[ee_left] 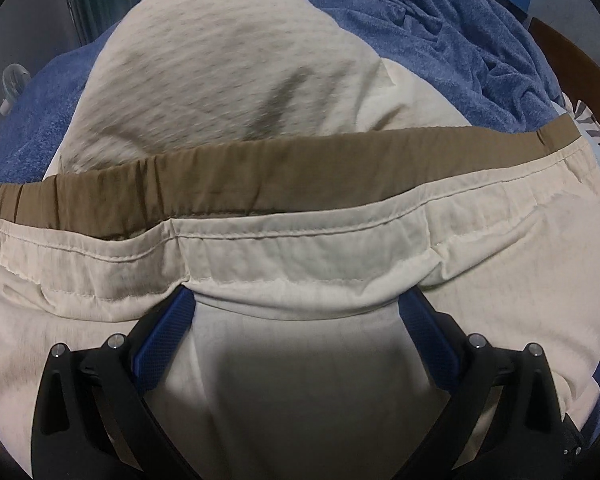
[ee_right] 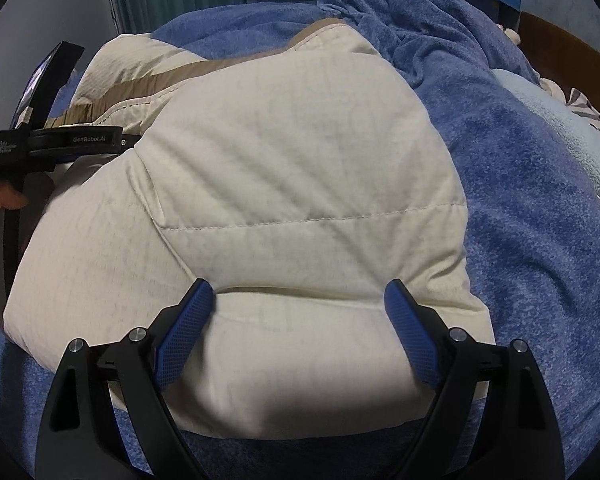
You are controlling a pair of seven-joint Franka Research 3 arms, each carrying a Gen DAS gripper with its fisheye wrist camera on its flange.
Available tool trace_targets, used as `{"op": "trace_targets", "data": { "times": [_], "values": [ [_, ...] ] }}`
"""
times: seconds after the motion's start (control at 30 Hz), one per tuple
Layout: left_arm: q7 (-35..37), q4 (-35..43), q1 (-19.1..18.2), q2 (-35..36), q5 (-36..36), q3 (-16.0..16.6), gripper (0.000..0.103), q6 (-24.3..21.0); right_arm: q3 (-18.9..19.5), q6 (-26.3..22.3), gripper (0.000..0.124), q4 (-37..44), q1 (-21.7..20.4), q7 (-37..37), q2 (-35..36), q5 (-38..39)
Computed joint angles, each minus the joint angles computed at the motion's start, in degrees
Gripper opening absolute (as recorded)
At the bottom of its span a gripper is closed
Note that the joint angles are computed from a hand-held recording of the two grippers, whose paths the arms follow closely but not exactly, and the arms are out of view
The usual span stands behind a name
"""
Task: Fold large clothes
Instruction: 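Smooth the folded jacket bundle with both open grippers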
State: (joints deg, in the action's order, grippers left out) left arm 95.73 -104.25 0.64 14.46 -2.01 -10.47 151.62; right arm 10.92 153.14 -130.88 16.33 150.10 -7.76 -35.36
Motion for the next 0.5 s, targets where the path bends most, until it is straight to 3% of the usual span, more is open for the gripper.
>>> {"op": "trace_targets", "data": {
  "times": [0.07,0.13,0.17,0.3,0.37,0.43,0.5],
  "values": [
    [0.75,-2.70,0.42,-1.89,-1.08,-0.39,0.097,3.14,0.01,-0.38,0.084,-0.07,0.19,-0.27,-0.19,0.74],
    [6.76,-7.61,2.74,-6.19,-8.89,-2.42,0.097,6.74,0.15,-0.43,0.085,-0.31,0.04,0.40,-1.17,0.58],
    [12.78,-10.63,4.17,-9.37,-16.33,-3.58,0.097,7.77,0.63,-0.85,0.085,-0.19,-0.29,1.43,-1.72,-0.71],
    [27.62,-20.54,3.15,-20.06,-31.41,-0.34,0.097,10.18,2.85,1.92,0.090,0.99,-1.58,5.64,-3.23,-8.42],
    [29.79,-23.90,3.00,-22.74,-29.25,2.07,0.097,9.70,2.29,2.16,0.090,3.68,-0.11,0.63,-0.41,-4.72],
    [29.60,-25.97,3.46,-23.23,-22.51,3.02,0.097,11.57,2.31,-0.52,0.091,7.40,0.75,-0.49,2.83,-6.16],
    [35.32,-26.63,1.71,-22.98,-22.83,6.00,0.097,13.50,1.33,-2.63,0.093,10.95,1.79,0.23,5.58,-8.95]
  ]
}}
